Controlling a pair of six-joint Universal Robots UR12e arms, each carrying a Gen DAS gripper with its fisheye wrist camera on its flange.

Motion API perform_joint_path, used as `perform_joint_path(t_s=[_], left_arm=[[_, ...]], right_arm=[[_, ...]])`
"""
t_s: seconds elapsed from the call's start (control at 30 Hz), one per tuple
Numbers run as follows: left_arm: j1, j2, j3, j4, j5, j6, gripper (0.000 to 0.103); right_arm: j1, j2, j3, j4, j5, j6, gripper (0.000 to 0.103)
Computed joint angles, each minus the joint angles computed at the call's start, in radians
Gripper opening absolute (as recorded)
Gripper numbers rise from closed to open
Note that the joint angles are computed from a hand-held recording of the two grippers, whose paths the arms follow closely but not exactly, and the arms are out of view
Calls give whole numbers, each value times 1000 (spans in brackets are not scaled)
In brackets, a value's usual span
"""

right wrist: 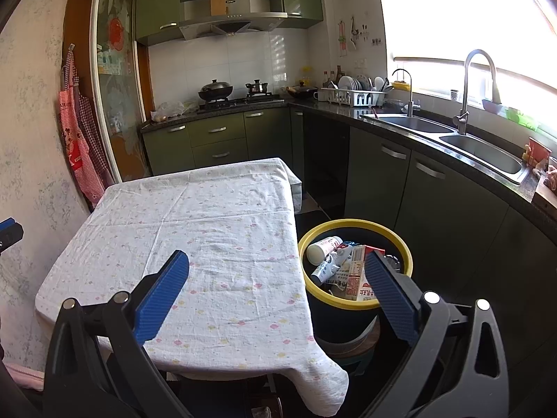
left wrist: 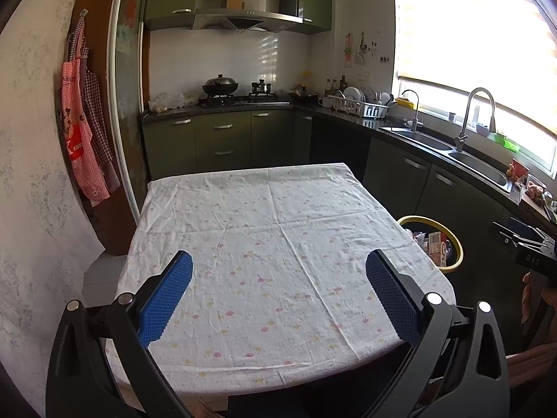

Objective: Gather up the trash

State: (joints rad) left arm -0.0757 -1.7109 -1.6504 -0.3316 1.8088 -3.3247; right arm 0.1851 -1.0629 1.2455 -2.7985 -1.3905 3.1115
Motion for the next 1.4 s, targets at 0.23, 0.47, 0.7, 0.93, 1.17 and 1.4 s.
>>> perform_joint_path(t_s=[0.23,0.47,0.7,0.93,1.17,1.4], left_arm=[[1,-2,2,-7,-6,-2,98],[5,-3,2,-11,-14,-4,98],[4,-4,2,-11,-18,-4,98],[5,-4,1,-10,-20,-3,98],[4,-4,3,-13,-18,-4,98],[5,-5,-2,-13,-17,-5,98]], right_arm=[[1,0,0,1,-3,1,96],[3,0,3,1,-3,5,96],[5,2,2,5,2,7,96],[6,1,3,6,1,9,96],[5,1,2,7,2,8,96],[4,2,0,13,2,9,96]])
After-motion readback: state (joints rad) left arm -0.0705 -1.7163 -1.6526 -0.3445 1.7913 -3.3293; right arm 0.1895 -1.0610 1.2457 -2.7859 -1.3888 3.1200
